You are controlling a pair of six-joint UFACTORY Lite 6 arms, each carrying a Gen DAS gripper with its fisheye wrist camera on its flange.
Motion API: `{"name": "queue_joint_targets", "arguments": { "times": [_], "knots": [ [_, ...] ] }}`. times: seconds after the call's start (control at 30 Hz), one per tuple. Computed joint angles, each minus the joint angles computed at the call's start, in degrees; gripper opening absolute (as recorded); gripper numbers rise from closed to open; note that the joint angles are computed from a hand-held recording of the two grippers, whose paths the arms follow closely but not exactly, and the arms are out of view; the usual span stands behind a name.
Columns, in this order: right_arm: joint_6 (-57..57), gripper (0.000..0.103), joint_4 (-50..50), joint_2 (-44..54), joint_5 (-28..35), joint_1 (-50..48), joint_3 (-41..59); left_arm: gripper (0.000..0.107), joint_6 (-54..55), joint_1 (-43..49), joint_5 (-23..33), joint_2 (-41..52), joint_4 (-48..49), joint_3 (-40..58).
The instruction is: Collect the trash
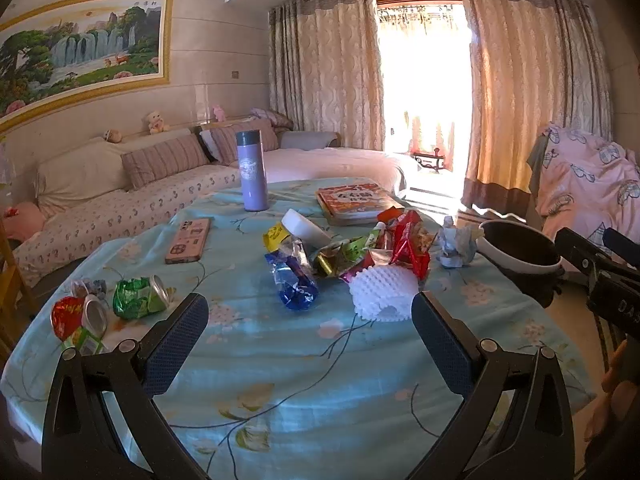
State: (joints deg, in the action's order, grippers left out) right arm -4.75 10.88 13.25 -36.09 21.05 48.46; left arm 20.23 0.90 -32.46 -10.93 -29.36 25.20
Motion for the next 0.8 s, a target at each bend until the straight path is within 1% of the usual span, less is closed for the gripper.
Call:
{"name": "queue_joint_targets", "arguments": {
  "times": [0.63,0.67,0.8],
  "knots": [
    [4.3,0.103,-4.9,0.7,0.3,-0.6,0.0,0.103,-3.1,1.7,0.0,0.9,3.9,-0.2],
    [4.6,0.103,-5.2,0.7,0.3,-0.6,0.0,0.103,-2.3,1.1,0.0,1.1,2.8,0.1],
    [5.8,0.103,-6.4,1.0,0.6,-1.0,0.2,0.103,-2.8,1.5,0.1,1.0,3.5,-0.2]
  ]
}}
